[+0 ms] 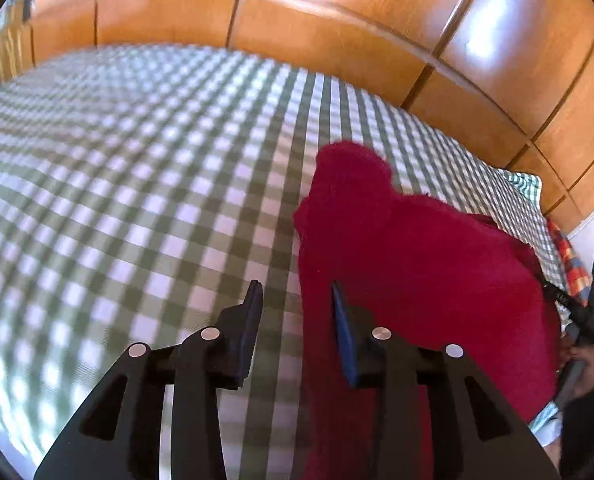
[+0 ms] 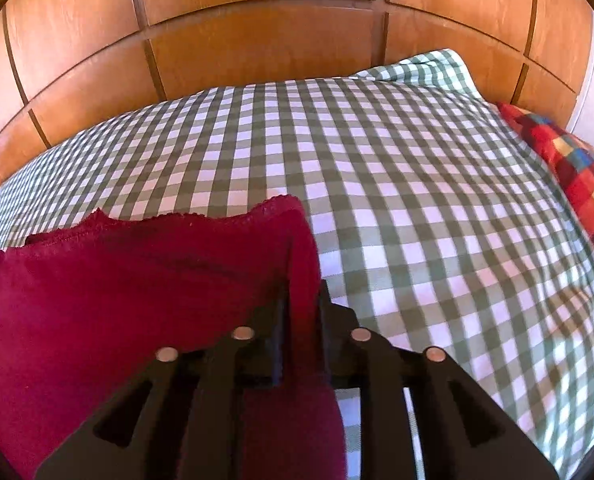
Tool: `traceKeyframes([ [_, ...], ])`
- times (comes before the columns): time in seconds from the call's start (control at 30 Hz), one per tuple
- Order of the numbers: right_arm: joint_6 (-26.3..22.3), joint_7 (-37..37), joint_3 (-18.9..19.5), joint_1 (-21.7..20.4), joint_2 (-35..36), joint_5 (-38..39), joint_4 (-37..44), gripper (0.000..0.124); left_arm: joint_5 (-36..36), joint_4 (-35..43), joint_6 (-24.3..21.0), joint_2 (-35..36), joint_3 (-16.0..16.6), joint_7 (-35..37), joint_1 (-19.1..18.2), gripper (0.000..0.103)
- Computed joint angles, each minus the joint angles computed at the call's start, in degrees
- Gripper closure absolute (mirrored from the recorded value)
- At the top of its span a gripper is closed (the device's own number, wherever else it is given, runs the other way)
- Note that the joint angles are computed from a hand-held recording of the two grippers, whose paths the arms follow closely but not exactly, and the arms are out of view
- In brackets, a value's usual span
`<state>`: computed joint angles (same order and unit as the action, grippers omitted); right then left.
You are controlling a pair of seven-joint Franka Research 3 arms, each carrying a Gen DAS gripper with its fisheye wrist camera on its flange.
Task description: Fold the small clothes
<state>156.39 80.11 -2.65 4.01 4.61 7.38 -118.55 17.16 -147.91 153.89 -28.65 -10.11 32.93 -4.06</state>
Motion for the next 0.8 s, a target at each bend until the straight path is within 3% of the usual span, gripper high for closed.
traceKeyframes([
  [0.03, 0.42, 1.74, -0.32, 0.16, -0.63, -1.43, -0.28, 0.072, 1.34, -0.07, -0.81, -0.92, -1.32, -1.15, 0.87, 0.07],
  [0.17, 5.02, 4.69, 0.08, 0.28, -5.78, -4.73, -4.58, 0.062, 6.24, -1.03, -4.72, -5.74, -5.35, -4.38, 1.44, 0.07],
  [0.3, 2.02, -7.68, 0.94, 2.25, -9.76, 8.34, -6.29, 0.055, 8.52, -1.76, -7.33, -7.67, -6.46, -6.17, -0.2, 0.07],
  [0.47, -2.54, -18.57, 1.71, 6.47, -13.95, 18.98, -9.85, 0.054, 10.37, -1.71, -9.2, -7.48, -7.33, -7.34, -2.11, 0.07],
  [0.57, -3.61, -21.61, 2.55, 8.03, -14.74, 20.9, -11.52, 0.054, 11.12, -1.3, -10.25, -7.02, -7.62, -7.87, -3.15, 0.07],
  [0.8, -3.22, -20.57, 3.98, 8.68, -13.45, 19.5, -12.52, 0.054, 11.62, -2.11, -10.45, -6.57, -6.54, -8.41, -4.38, 0.07],
])
